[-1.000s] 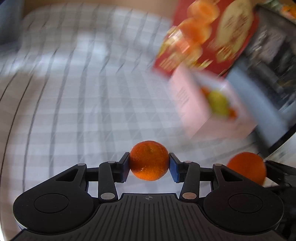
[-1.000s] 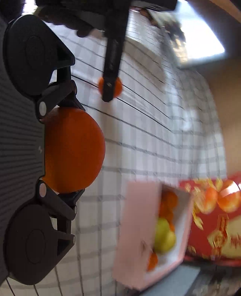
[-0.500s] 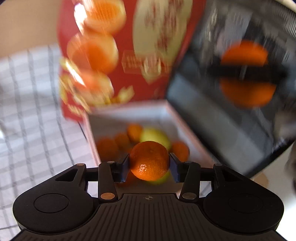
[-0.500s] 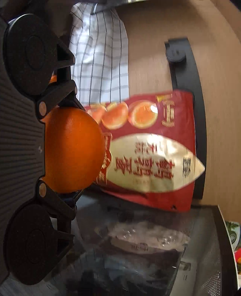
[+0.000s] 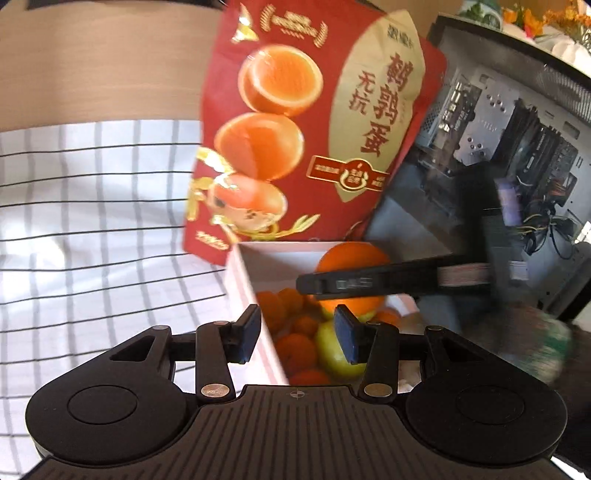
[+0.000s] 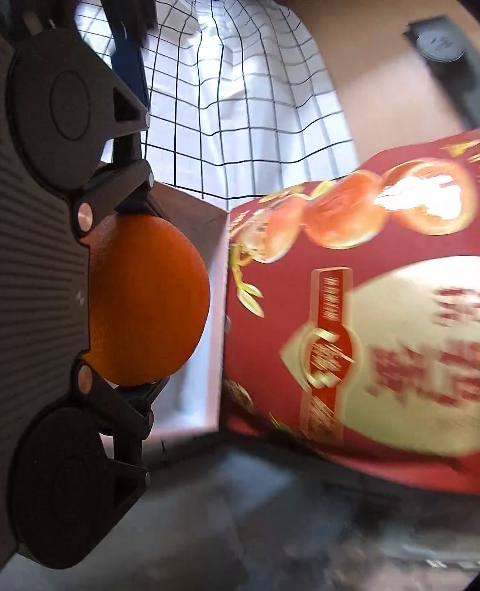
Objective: Organize fruits
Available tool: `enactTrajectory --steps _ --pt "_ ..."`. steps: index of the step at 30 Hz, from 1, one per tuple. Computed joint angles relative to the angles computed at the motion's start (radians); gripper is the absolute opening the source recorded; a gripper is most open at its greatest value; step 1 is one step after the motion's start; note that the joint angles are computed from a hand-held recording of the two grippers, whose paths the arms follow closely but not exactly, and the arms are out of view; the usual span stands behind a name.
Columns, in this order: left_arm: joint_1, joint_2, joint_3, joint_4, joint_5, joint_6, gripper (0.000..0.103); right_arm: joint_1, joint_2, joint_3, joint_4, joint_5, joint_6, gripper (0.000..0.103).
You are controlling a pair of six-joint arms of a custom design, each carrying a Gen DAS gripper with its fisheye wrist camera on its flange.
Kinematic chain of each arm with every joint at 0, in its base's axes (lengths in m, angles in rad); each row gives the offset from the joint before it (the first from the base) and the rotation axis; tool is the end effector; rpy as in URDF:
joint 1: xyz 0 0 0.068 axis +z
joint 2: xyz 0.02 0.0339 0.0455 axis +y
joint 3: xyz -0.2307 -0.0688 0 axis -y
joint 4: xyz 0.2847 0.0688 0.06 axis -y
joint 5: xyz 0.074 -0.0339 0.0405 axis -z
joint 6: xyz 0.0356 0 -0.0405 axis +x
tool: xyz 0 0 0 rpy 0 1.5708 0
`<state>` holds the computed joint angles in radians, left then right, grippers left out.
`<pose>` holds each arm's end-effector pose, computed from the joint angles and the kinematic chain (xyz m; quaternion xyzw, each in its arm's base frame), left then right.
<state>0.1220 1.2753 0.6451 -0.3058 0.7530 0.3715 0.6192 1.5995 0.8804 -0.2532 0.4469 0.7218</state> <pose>0.2784 0.0096 0.1344 0.2238 0.8624 -0.2678 0.3668 0.2859 0.1849 0.1141 0.1130 0.9272 0.0127 0.3568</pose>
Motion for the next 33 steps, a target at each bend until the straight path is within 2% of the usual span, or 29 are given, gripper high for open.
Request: enactTrajectory --steps 1,3,5,6,9,13,16,19,23,26,29,30,33 --pt "0.028 -0.01 -0.007 -0.015 0.006 0.026 0.048 -0.008 0.045 0.025 0.007 -0.013 0.001 0.082" --pt "0.079 -0.023 -0.019 -0.045 0.015 0.077 0.048 0.014 0.124 0.072 0.024 0.064 -0.046 0.082" --pt "0.118 -0.037 -0.045 -0.061 0.006 0.118 0.048 0.015 0.166 0.1 0.043 0.069 -0.096 0.082" --pt "0.148 -0.062 -0.055 -0.105 0.005 0.153 0.048 0.015 0.186 0.12 0.032 0.071 -0.101 0.082" --pt "0.17 -0.039 -0.073 -0.114 -0.037 0.172 0.048 0.02 0.235 0.161 0.028 0.085 -0.109 0.083" --pt "0.21 -0.044 -0.131 -0.08 -0.083 0.185 0.048 0.035 0.174 0.106 0.083 0.084 -0.05 0.082" --pt "0.258 -0.056 -0.185 -0.046 -0.079 0.216 0.048 0.07 0.041 -0.017 0.154 0.131 0.001 0.083" --pt "0.309 -0.087 -0.257 -0.004 -0.072 0.266 0.048 0.14 -0.064 -0.069 0.064 0.218 0.097 0.083" --pt "0.405 -0.149 -0.387 0.099 -0.057 0.339 0.048 0.363 -0.166 -0.154 -0.055 0.347 0.27 0.086" --pt "0.438 -0.147 -0.431 0.152 -0.075 0.347 0.048 0.543 -0.094 -0.102 -0.229 0.444 0.462 0.087" --pt "0.446 -0.145 -0.464 0.201 -0.083 0.346 0.048 0.638 0.021 -0.023 -0.356 0.451 0.636 0.088" --pt "0.443 -0.147 -0.479 0.22 -0.09 0.343 0.048 0.653 0.074 0.008 -0.373 0.436 0.674 0.088" --pt "0.439 -0.178 -0.55 0.324 -0.083 0.331 0.05 0.662 0.204 0.068 -0.339 0.388 0.686 0.088"
